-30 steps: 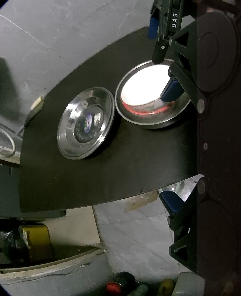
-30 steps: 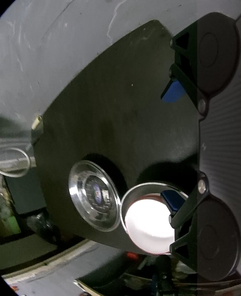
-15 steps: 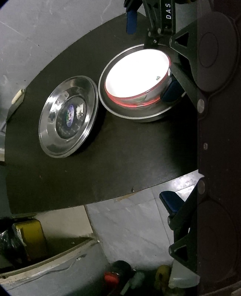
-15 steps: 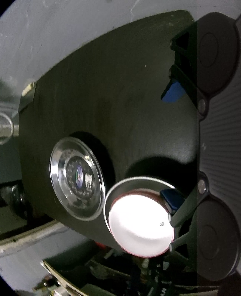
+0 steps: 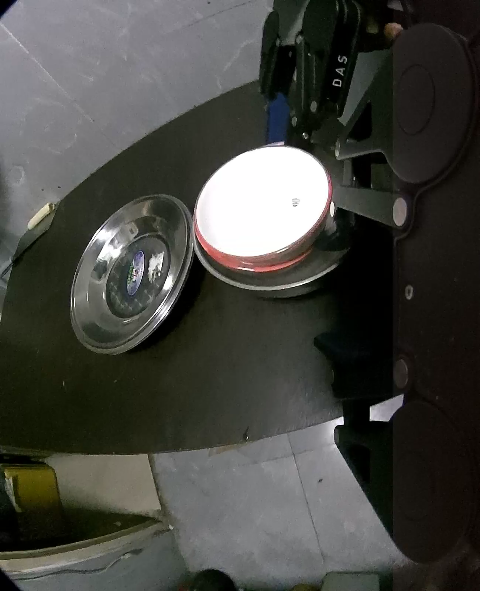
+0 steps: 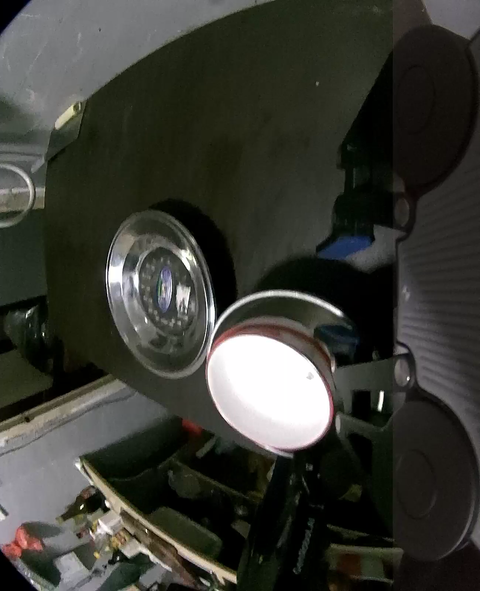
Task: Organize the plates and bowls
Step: 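Close both grippers on the rim of the nested bowl set, then lift the nested bowls with both grippers and carry them over the plate stack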
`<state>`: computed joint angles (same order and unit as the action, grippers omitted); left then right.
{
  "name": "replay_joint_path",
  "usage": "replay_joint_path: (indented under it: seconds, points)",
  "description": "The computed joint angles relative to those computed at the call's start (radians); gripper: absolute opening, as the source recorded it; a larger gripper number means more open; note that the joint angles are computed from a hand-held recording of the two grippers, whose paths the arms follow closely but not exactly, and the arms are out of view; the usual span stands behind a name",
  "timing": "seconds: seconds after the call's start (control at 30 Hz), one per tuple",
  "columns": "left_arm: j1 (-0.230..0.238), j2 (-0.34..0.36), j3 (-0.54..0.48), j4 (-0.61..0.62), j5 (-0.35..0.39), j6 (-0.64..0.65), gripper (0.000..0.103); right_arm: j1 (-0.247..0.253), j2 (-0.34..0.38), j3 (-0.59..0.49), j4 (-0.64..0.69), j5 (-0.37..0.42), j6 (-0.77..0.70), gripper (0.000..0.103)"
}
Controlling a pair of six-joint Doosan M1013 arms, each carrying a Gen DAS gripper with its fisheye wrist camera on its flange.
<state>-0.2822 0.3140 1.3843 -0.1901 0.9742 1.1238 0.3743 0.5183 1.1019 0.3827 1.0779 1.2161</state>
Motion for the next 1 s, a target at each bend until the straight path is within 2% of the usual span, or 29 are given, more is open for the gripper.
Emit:
replay_joint_path:
  seconds: [0.03,0.1,0.2,0.23,0.27,0.4,0.63,1.0]
  points:
    - [0.002,-0.001,0.004,-0.013,-0.009,0.006,0.045,-0.003,0.001,-0.002,0.018,0.007,-0.014,0.029]
    - [0.005,-0.003,0.01,-0.039,-0.025,0.016,0.038,-0.007,0.007,-0.009,0.047,0.025,-0.037,0.025]
    - [0.007,-0.006,0.021,-0.071,-0.052,0.029,0.03,-0.009,0.018,-0.025,0.054,0.054,-0.023,0.027]
    - [0.009,-0.007,0.025,-0.078,-0.061,0.033,0.028,-0.008,0.025,-0.035,0.045,0.067,-0.009,0.034]
    - [0.011,-0.007,0.028,-0.09,-0.067,0.041,0.027,-0.008,0.028,-0.04,0.042,0.079,0.0,0.036]
    - [0.016,-0.007,0.034,-0.118,-0.082,0.06,0.024,-0.009,0.04,-0.051,0.054,0.106,-0.007,0.029]
    - [0.034,-0.003,0.048,-0.221,-0.088,0.096,0.024,-0.015,0.04,-0.048,0.07,0.107,0.006,0.025]
    - [0.024,0.023,0.015,-0.244,-0.058,0.155,0.024,-0.039,0.027,-0.021,0.097,0.094,0.063,0.024]
